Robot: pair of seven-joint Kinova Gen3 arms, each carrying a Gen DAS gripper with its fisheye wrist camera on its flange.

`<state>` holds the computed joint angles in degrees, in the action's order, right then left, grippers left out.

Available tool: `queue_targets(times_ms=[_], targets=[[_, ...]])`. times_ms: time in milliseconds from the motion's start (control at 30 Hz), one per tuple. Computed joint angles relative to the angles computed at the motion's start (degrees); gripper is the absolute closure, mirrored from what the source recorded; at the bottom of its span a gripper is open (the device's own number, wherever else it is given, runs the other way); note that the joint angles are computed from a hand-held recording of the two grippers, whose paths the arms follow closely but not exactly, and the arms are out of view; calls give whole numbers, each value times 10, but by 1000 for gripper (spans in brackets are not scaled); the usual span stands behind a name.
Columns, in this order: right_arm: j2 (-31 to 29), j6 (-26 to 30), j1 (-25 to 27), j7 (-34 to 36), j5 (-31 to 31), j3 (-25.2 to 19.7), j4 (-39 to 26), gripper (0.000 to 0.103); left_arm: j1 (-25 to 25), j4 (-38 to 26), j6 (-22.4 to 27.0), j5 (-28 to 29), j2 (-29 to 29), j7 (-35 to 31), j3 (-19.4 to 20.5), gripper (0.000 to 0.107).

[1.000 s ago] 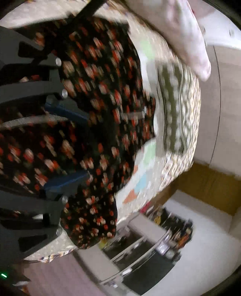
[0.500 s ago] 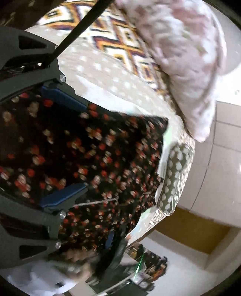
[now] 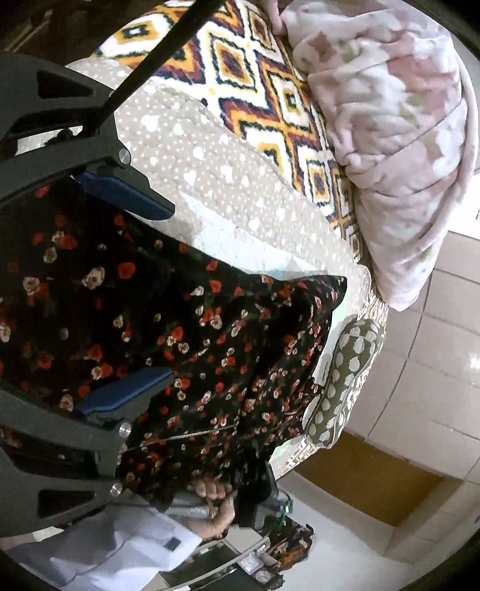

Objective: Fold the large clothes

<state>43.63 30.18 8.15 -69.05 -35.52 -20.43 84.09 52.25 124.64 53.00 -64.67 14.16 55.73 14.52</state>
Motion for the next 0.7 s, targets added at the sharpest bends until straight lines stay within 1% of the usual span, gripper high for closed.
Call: queue_targets(times_ms=[67, 133, 200, 267, 300, 333, 367, 400, 467, 500, 567, 633, 700], targets=[[-24, -33, 14, 29, -4, -11, 25, 97, -3, -3, -2, 5, 0, -8, 0, 27], [-51, -65, 8, 27, 7, 7, 45, 97, -6, -3, -6, 6, 0, -11, -2, 27], [-73, -92, -16, -10, 45, 53, 55, 97, -5, -7, -7, 6, 4, -14, -2, 27], [-73, -81, -48, -53, 84, 106, 43, 97, -6, -12, -10, 9, 10, -21, -4, 27], [-68, -62, -64, -74, 108, 132, 31, 96, -7, -14, -13, 10, 13, -25, -5, 27], [-57, -39, -72, -92, 131, 148, 16, 95, -7, -16, -15, 13, 15, -30, -7, 27], [-46, -23, -74, -105, 145, 154, 5, 89, -8, -19, -19, 18, 17, -37, -8, 27], [-40, -16, -66, -113, 150, 150, 1, 83, -7, -22, -20, 23, 17, -44, -8, 27], [-50, -31, -31, -113, 133, 124, 20, 80, -1, -25, -16, 28, 17, -49, -11, 27], [-55, -38, -14, -101, 120, 110, 29, 80, 2, -27, -13, 32, 15, -51, -11, 27], [-71, -43, 39, -56, 101, 61, 53, 80, 5, -26, -11, 34, 10, -50, -11, 27], [-95, -61, 92, -9, 90, 12, 92, 77, 10, -26, -3, 37, 8, -48, -10, 27], [-117, -62, 145, 37, 69, -27, 124, 61, 12, -27, 0, 38, 6, -48, -7, 27]])
